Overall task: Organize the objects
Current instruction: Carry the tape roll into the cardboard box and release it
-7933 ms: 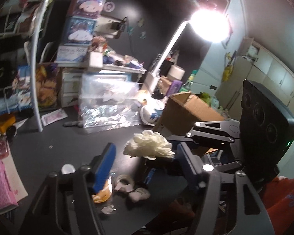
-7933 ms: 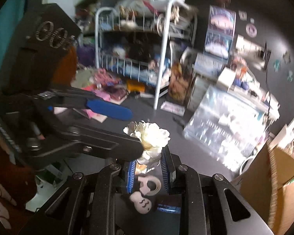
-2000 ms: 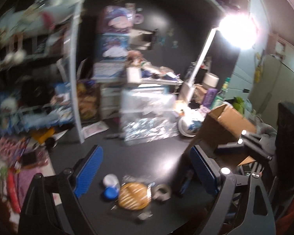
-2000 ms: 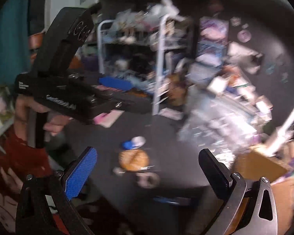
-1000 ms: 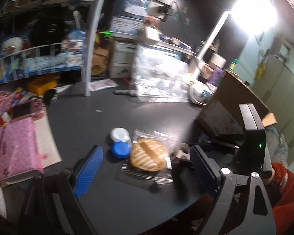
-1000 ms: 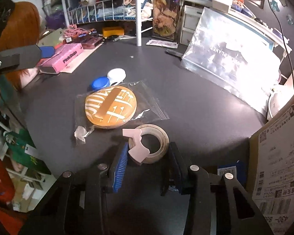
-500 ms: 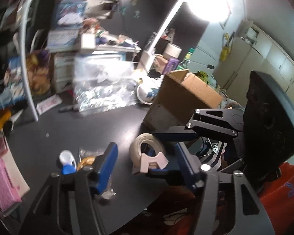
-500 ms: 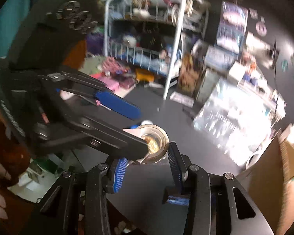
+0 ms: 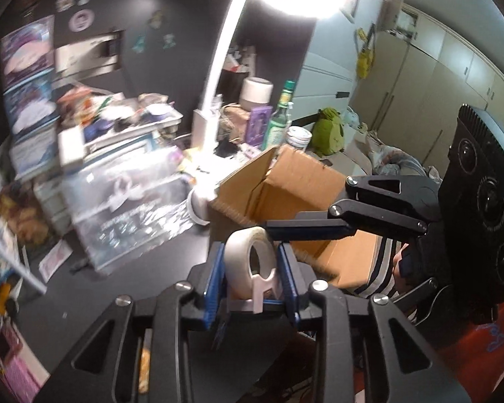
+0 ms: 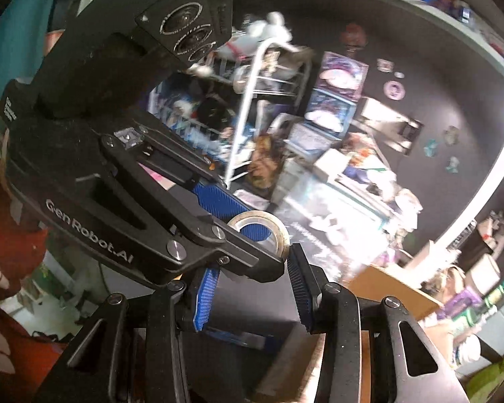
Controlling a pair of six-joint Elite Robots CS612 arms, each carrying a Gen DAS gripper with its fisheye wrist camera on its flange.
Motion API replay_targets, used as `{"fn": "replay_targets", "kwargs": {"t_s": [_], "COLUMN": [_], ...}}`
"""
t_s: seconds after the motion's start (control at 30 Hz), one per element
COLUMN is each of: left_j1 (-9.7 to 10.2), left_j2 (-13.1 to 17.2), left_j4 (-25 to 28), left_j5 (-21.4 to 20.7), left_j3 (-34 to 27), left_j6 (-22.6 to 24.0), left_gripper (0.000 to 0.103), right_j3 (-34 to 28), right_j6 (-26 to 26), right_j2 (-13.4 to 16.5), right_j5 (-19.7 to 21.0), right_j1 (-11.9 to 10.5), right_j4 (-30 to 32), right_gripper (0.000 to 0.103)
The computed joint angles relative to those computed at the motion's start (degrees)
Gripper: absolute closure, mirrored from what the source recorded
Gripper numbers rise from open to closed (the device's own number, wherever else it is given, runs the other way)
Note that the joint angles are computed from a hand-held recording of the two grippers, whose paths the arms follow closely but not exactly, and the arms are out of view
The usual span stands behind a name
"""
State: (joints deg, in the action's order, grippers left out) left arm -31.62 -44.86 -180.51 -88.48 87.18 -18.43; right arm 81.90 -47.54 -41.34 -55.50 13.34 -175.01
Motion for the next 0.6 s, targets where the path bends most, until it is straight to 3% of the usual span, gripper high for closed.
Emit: {"fn": "replay_targets", "kwargs": {"t_s": [0.37, 0.6], "left_j1": [-0.09, 0.11], "left_j2": [6.8, 9.4], "left_j4": [10.7, 15.8], "left_j5": [-4.6, -6.3], "left_j3": [-14.5, -19.3], "left_j6": [3.3, 3.3], "left_gripper": [0.079, 0.079], "right_j3": [-4.1, -6.5], "right_j6": [5.1, 5.2], "right_j2": [1.7, 2.7], "right_j5": [-1.9, -3.5], "right_j1": [-3.7, -4.6], "right_j4": [3.6, 8.8], "right_gripper": [0.067, 0.067]}}
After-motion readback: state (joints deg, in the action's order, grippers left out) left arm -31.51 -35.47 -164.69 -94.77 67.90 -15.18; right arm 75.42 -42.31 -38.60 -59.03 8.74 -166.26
